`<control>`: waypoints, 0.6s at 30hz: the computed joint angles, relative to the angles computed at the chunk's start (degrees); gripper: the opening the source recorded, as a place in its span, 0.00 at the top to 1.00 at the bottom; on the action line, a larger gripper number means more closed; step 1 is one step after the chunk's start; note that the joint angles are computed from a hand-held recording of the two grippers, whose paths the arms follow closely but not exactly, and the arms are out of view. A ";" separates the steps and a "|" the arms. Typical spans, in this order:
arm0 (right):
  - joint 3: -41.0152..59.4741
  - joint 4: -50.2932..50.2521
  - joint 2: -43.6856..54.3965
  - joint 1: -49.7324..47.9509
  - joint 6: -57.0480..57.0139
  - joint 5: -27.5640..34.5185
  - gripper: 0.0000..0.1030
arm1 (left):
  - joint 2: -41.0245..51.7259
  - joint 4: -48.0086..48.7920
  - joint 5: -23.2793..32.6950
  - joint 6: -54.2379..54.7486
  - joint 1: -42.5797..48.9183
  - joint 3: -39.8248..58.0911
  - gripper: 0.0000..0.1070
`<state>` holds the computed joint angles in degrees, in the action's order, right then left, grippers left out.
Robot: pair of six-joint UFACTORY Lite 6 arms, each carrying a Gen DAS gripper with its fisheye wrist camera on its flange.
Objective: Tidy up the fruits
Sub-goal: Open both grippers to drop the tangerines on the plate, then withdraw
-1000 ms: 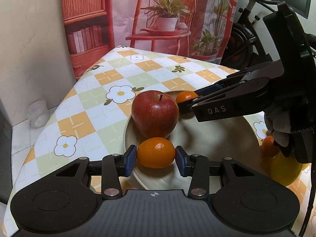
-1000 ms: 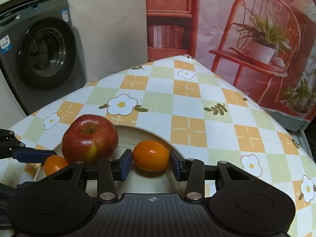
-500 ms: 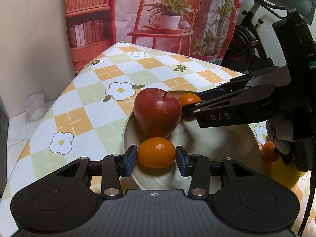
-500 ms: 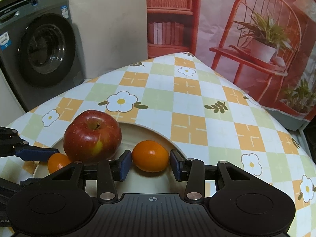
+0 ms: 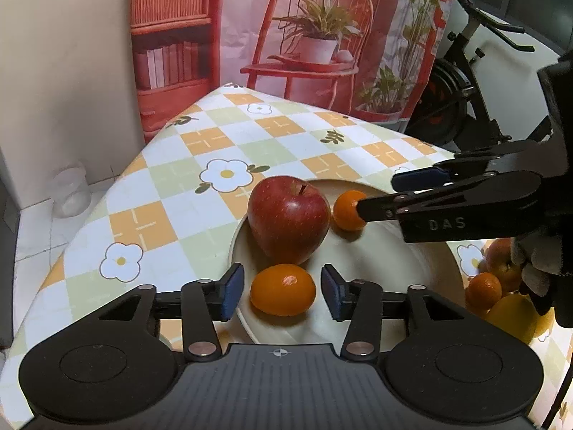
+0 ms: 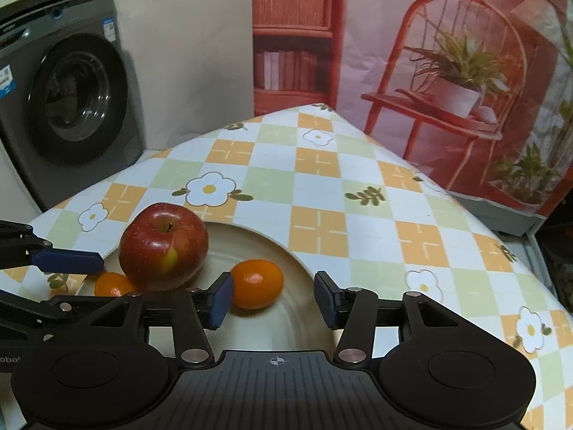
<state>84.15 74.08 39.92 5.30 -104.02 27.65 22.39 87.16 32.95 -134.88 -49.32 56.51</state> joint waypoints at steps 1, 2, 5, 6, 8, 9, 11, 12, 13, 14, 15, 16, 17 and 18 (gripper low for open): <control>-0.90 0.66 -0.81 -0.38 -0.65 0.01 0.53 | -0.18 -0.83 0.59 0.84 -0.43 0.20 0.51; -1.88 1.32 -1.65 -0.75 -1.30 0.00 0.51 | -0.44 -1.48 1.01 1.53 -0.81 0.34 0.51; -5.19 3.73 -4.47 -2.19 -3.77 0.10 0.47 | -1.25 -3.34 2.36 3.19 -2.08 0.71 0.51; -6.44 4.55 -5.57 -2.84 -4.52 0.30 0.46 | -1.40 -4.11 2.88 3.93 -2.49 1.00 0.50; -8.34 5.48 -7.34 -4.08 -5.13 0.86 0.43 | -1.73 -5.41 3.80 5.21 -3.23 1.47 0.50; -9.54 6.16 -8.44 -4.90 -5.62 1.29 0.43 | -1.93 -6.00 4.26 5.82 -3.57 1.66 0.50; -11.73 7.18 -10.50 -6.63 -6.54 2.36 0.36 | -2.19 -7.34 5.37 7.06 -4.42 2.16 0.46; -12.78 7.68 -11.47 -7.52 -7.01 3.00 0.33 | -2.35 -8.05 5.98 7.79 -4.82 2.43 0.45; -13.82 8.27 -12.45 -8.38 -7.59 3.55 0.30 | -2.54 -8.57 6.64 8.33 -5.28 2.61 0.42; -15.02 8.88 -13.55 -9.42 -8.28 4.11 0.28 | -2.63 -9.22 7.34 8.97 -5.79 2.93 0.39; -15.81 9.18 -14.30 -10.04 -8.57 4.32 0.27 | -2.67 -9.72 7.87 9.55 -6.14 3.25 0.38; -16.80 9.27 -15.25 -10.92 -8.72 4.51 0.25 | -2.65 -10.29 8.46 10.14 -6.54 3.62 0.36; -17.69 9.42 -16.09 -11.69 -8.91 4.59 0.23 | -2.59 -10.85 8.99 10.70 -6.87 4.03 0.33; -18.89 10.02 -17.07 -12.74 -9.63 4.91 0.23 | -2.45 -11.67 9.68 11.46 -7.33 4.61 0.32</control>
